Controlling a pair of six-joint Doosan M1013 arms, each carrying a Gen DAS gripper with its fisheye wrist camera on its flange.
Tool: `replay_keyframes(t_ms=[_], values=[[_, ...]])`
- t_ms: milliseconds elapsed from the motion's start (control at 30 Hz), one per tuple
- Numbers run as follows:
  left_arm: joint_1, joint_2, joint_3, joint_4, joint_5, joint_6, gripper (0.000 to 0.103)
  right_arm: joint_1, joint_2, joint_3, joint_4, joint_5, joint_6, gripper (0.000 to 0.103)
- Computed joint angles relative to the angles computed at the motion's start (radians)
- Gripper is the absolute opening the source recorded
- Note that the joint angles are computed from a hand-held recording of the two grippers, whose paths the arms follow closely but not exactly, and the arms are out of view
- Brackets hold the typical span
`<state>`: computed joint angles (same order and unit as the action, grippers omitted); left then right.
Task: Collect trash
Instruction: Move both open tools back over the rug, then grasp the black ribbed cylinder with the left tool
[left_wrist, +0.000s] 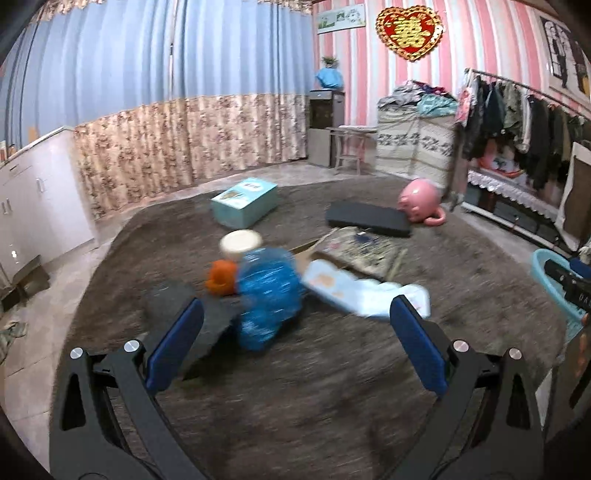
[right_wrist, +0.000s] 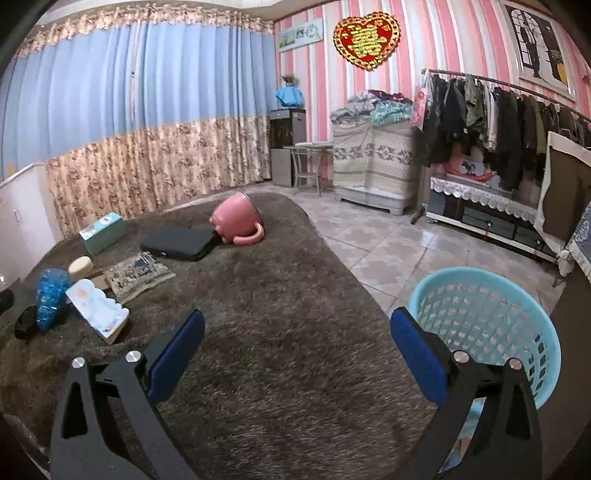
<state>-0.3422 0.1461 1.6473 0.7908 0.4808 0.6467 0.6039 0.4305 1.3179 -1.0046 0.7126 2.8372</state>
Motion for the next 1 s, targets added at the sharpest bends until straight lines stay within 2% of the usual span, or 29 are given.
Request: replay_keyframes(t_ms=[133, 233, 367, 467, 633, 767, 833, 1000], values=[[0.034, -0.012, 0.016, -0.042, 0.016, 0.003, 0.098, 0.01, 0.017, -0.018, -0.009, 0.06, 0.002, 0.099], [0.05, -0.014, 0.018, -0.041, 0.038, 0.005, 0.098, 0.011, 0.024, -0.026, 0.007, 0.076, -0.024, 0.099], [0.07, -0.01, 0.022, -0.04, 0.051, 0.031, 0.098, 0.006, 0.029, -0.032, 0.036, 0.079, -0.031, 0.098], [0.091, 0.001, 0.014, -0.125, 0.044, 0.118, 0.098, -0.001, 0.03, -0.034, 0.083, 0.059, -0.065, 0.098], [0.12, 0.031, -0.001, -0.16, 0.05, 0.152, 0.098, -0.003, 0.035, -0.038, 0.119, 0.056, -0.087, 0.098], [0.148, 0.047, -0.017, -0.259, 0.045, 0.259, 0.098, -0.002, 0.042, -0.047, 0.136, 0.066, -0.105, 0.098], [0.166, 0.055, -0.028, -0.372, 0.029, 0.378, 0.098, -0.003, 0.045, -0.053, 0.155, 0.065, -0.12, 0.099], [0.176, 0.081, -0.06, -0.491, 0.031, 0.528, 0.097, 0.005, 0.058, -0.077, 0.175, 0.078, -0.16, 0.098]])
